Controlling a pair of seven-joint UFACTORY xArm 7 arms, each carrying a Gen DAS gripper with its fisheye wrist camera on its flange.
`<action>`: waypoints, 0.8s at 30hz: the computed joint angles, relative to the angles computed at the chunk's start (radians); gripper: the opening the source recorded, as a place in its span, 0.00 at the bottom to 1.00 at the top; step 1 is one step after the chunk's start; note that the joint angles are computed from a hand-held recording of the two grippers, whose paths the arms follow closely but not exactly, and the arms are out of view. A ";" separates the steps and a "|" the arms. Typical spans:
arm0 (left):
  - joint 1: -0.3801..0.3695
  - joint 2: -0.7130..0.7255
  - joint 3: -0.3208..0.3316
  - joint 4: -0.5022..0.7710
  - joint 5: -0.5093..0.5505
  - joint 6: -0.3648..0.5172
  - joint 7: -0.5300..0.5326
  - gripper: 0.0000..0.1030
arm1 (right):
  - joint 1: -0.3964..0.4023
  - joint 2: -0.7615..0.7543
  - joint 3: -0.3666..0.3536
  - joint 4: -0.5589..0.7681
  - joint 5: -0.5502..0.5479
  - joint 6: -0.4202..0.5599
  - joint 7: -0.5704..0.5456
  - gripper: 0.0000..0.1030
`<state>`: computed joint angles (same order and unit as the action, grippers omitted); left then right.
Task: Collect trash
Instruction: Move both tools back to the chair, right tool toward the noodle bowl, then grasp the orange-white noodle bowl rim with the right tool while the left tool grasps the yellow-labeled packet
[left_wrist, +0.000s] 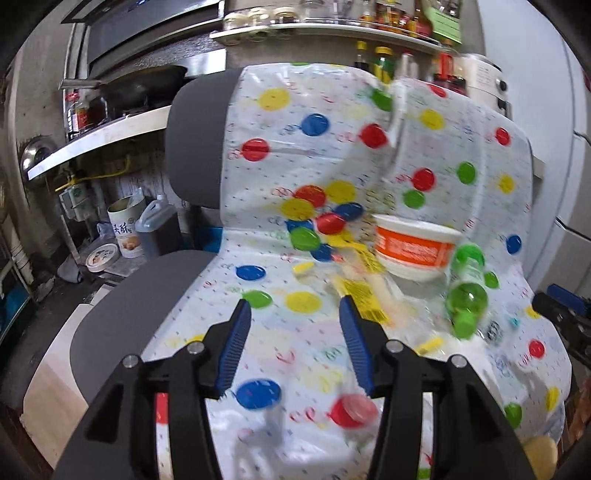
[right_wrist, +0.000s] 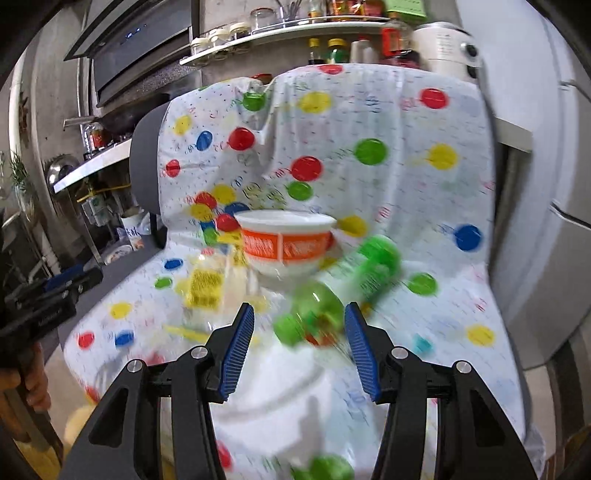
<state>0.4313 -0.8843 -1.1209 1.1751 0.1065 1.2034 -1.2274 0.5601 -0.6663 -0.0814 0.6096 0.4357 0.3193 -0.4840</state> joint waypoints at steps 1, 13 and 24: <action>-0.003 -0.001 0.010 -0.012 0.001 -0.008 0.002 0.47 | 0.000 0.056 0.014 0.039 0.001 -0.025 0.016 0.51; 0.076 0.188 -0.022 -0.043 0.126 -0.149 -0.033 0.47 | -0.193 0.563 0.187 0.476 -0.144 -0.015 0.300 0.50; 0.010 0.324 -0.055 -0.065 0.204 -0.154 -0.163 0.47 | -0.214 0.552 0.206 0.448 0.008 0.128 0.158 0.26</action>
<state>0.4413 -0.5607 -1.1764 1.1098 0.3102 1.0497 -1.3903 0.3465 -0.1145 0.1248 1.0574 0.4440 0.4470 -0.3258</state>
